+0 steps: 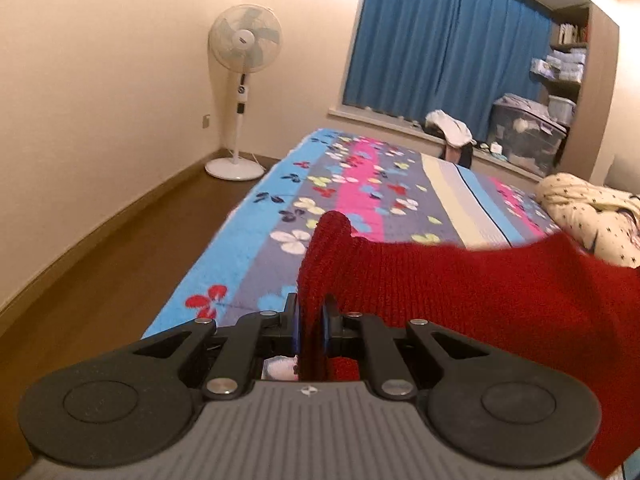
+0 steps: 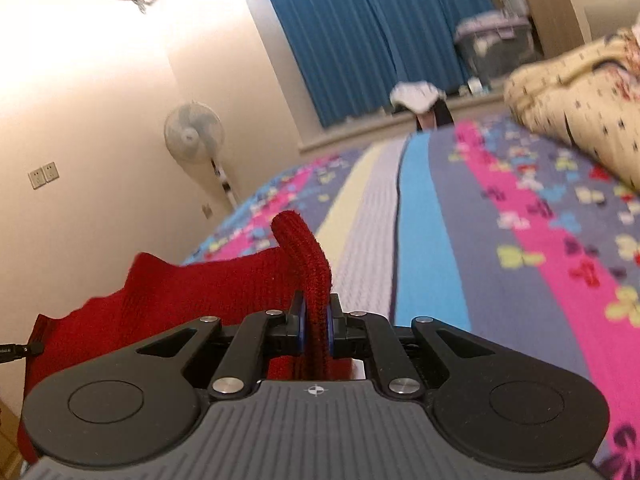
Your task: Fold small clothes
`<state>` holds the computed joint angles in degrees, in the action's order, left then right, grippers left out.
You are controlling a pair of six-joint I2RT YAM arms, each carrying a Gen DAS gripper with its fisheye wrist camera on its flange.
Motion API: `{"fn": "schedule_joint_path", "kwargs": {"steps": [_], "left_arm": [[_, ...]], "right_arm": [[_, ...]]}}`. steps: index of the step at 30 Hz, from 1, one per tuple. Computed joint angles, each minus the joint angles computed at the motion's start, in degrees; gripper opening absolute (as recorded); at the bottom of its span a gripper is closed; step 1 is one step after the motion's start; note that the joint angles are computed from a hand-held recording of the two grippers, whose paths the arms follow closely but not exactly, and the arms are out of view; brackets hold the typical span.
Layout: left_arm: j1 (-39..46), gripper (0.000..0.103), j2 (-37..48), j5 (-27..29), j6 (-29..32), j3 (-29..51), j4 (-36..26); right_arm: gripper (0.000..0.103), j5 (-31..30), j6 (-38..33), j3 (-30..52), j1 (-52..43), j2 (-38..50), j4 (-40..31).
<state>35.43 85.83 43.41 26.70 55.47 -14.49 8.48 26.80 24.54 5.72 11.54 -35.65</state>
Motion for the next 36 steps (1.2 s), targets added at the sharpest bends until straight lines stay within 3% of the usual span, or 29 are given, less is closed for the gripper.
{"fn": "schedule_joint_path", "kwargs": {"steps": [5,7,11,13,15,17,18,20,23,26,27,29,31,33,34,36], "left_arm": [[-3.02,0.011,2.59,-4.43,-1.80,-1.03,6.41],[-4.62,0.011,6.60,-7.58,-0.23,0.81,5.15],[-9.62,0.013,14.11,-17.36,4.77,4.52,-0.32],[-9.96,0.016,15.20,-18.05,3.22,6.10,-1.94],[-8.54,0.020,18.37,-15.19,-0.09,12.61,-10.30],[-5.98,0.036,21.10,-12.11,-0.76,18.53,-19.51],[-4.35,0.037,22.92,-9.75,-0.81,21.89,-24.51],[-1.80,0.042,24.62,-6.59,1.05,26.15,-32.35],[0.63,0.044,27.22,-6.52,6.14,30.70,-42.26],[0.86,0.044,27.55,-9.14,12.71,29.99,-45.97],[1.02,0.043,26.82,-9.18,14.58,28.91,-45.96],[2.09,0.011,24.78,-8.42,16.46,26.54,-44.35],[3.46,0.011,20.13,-6.67,17.33,22.73,-40.58],[6.45,0.010,16.94,-0.59,19.94,21.99,-41.92],[7.47,0.010,16.11,1.26,20.63,22.09,-43.02],[10.14,0.010,14.67,2.28,22.11,22.31,-45.98]], "right_arm": [[0.009,4.21,-0.70,-3.29,2.53,8.63,12.48],[0.009,3.57,-0.76,-4.23,0.86,16.03,16.65],[0.012,-2.68,-0.33,-3.72,-4.76,40.97,20.65],[0.014,-4.35,-0.89,-4.56,-5.76,43.90,22.70],[0.019,-4.89,-0.82,-4.34,-7.09,42.24,21.98],[0.031,-6.84,0.09,-4.24,-9.39,38.89,19.39],[0.035,-9.70,0.18,-4.09,-11.94,37.83,17.79],[0.054,-19.45,-0.05,-3.96,-19.52,37.05,15.23],[0.057,-31.77,-1.57,-3.58,-27.19,36.10,9.08],[0.059,-32.96,-2.79,-3.90,-26.89,32.87,4.30],[0.059,-32.88,-3.02,-3.76,-26.74,32.00,3.14],[0.059,-32.31,-2.68,-3.58,-26.16,29.99,0.95],[0.059,-29.85,-0.78,-3.72,-24.01,27.38,-0.36],[0.042,-26.12,1.53,-4.12,-19.62,23.36,-1.31],[0.015,-25.88,1.75,-4.06,-17.88,22.22,-0.75],[0.014,-22.54,3.08,-3.60,-13.70,16.94,-1.24]]}}
